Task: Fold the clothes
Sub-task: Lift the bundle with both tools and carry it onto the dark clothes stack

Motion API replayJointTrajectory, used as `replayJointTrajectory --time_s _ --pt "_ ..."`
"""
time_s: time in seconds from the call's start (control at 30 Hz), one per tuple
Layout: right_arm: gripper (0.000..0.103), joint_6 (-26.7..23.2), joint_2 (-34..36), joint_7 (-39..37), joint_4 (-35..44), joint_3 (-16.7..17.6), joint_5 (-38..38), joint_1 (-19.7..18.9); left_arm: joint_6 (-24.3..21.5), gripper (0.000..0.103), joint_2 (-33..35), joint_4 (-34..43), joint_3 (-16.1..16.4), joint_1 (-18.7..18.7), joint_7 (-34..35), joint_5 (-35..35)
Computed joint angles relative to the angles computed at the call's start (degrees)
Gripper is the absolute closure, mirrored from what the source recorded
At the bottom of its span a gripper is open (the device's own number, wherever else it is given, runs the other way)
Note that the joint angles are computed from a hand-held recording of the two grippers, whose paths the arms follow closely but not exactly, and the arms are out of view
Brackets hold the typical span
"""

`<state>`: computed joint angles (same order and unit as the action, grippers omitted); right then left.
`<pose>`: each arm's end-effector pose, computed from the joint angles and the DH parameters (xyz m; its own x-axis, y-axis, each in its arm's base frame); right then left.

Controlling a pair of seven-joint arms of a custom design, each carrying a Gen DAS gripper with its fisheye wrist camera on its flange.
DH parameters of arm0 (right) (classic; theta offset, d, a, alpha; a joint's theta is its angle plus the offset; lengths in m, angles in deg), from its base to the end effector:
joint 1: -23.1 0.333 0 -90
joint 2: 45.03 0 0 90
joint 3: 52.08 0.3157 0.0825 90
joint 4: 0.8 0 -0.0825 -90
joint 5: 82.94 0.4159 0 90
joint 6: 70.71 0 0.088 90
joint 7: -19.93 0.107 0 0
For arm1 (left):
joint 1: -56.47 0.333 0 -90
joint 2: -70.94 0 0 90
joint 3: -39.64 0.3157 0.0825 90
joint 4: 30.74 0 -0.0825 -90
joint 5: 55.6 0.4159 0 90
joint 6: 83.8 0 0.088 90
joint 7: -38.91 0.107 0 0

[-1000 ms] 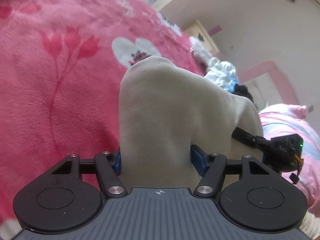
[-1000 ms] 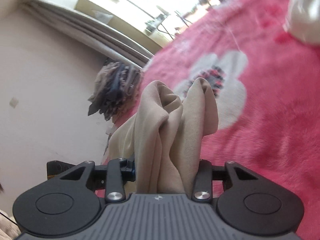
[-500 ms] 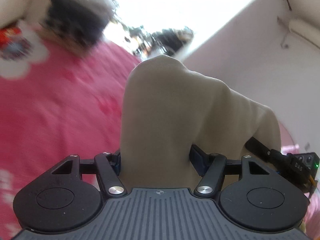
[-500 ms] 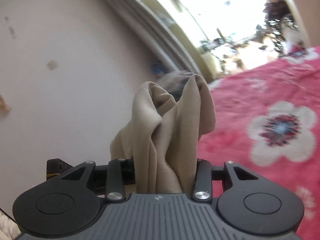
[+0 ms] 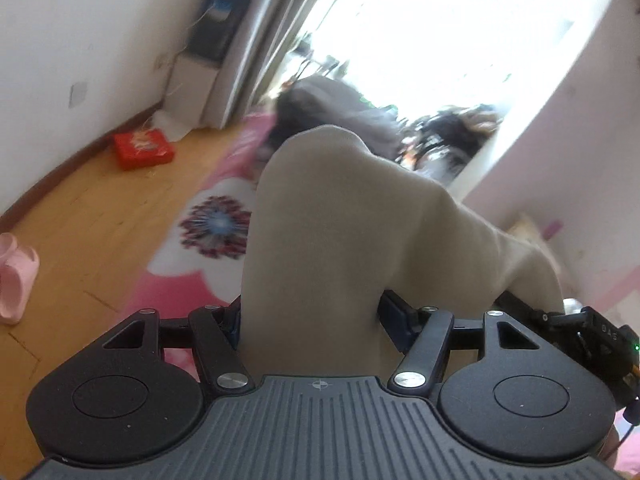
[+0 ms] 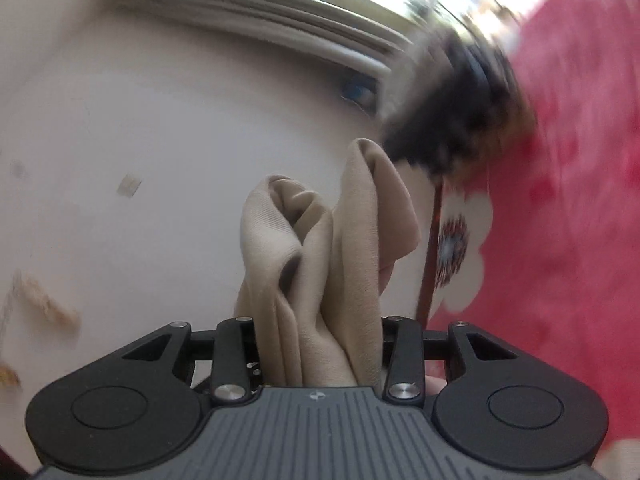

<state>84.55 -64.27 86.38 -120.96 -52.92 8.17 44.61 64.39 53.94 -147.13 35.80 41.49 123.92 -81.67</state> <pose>0.5080 0.1530 0.6342 0.1103 -0.3223 -0.9402 -0.7180 0.6282 -0.2996 0.5204 -0.1740 0.6662 -0.1577 -0.8669 0.4729 -0.7429 -0.2113 -0.6352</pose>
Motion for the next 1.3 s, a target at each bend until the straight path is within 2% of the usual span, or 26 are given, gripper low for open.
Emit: replayJointTrajectory --time_s 0.07,0.13,0.3,0.37,0.53,0.63,0.7,0.8,0.83,0.9,0.97,1.1,1.2,1.23,1.3 --pt "0.061 -0.8 6.27 1.47 3.63 -0.38 1.3 -0.24 -0.89 0.039 6.36 3.89 1.29 0.24 1.97 -2.3" --pt "0.061 -0.88 11.32 3.19 6.71 0.26 -0.58 -1.43 -1.23 0.039 12.58 8.05 0.82 1.59 3.51 -4.63" --pt "0.061 -4.58 23.32 10.59 17.18 1.56 -12.63 -6.22 -4.79 0.039 25.49 19.93 -2.0 5.72 3.15 -7.06" --pt "0.062 -6.26 27.55 12.61 21.83 2.25 -15.26 -8.11 -6.33 0.039 27.9 23.06 -3.36 7.53 3.29 -7.97" --pt "0.062 -8.0 36.05 14.8 31.76 4.62 -18.1 -12.25 -8.06 0.039 37.17 34.72 -6.53 9.62 0.44 -4.44" --pt "0.062 -8.31 40.77 16.19 36.69 6.15 -19.75 -14.26 -8.86 0.039 42.72 40.84 -7.81 10.09 -3.52 -1.64" --pt "0.062 -8.33 43.7 16.9 39.51 7.09 -21.37 -15.36 -8.97 0.033 44.48 42.03 -8.66 10.49 -5.81 -0.07" --pt "0.059 -8.72 46.49 16.31 40.79 8.61 -23.51 -17.27 -8.76 0.022 45.22 41.46 -10.6 12.2 -8.01 0.51" --pt "0.051 -9.0 47.17 15.79 40.75 9.2 -23.9 -18.12 -8.76 0.021 45.14 41.11 -11.64 13.22 -8.14 -0.33" --pt "0.044 -9.96 48.06 15.29 40.56 10.31 -23.68 -19.93 -8.2 0.02 44.38 40.48 -12.96 14.74 -7.65 -1.56" --pt "0.043 -10.65 47.39 13.1 39.47 11.42 -21.72 -21.95 -7.14 0.018 43.01 39.53 -13.79 16.24 -6.4 -3.17" --pt "0.041 -8.17 42.36 10.36 34.27 10.44 -20.87 -22.94 -2.98 0.018 37.03 34.06 -14.67 18.84 -2.14 -8.03" --pt "0.048 -3.56 36.89 5.88 29.25 9.12 -20.96 -21.81 -2.16 0.019 30.21 27.62 -14.61 18.92 6.39 -10.6" --pt "0.056 -2.44 35.8 4.57 28.7 8.57 -22.39 -20.94 -2.52 0.019 27.96 25.35 -14.36 18.29 9.51 -10.28" --pt "0.064 -0.21 34.64 3.47 28.46 7.41 -28.47 -18.39 -2.68 0.019 24.12 20.89 -13.83 16.5 15.47 -8.8"
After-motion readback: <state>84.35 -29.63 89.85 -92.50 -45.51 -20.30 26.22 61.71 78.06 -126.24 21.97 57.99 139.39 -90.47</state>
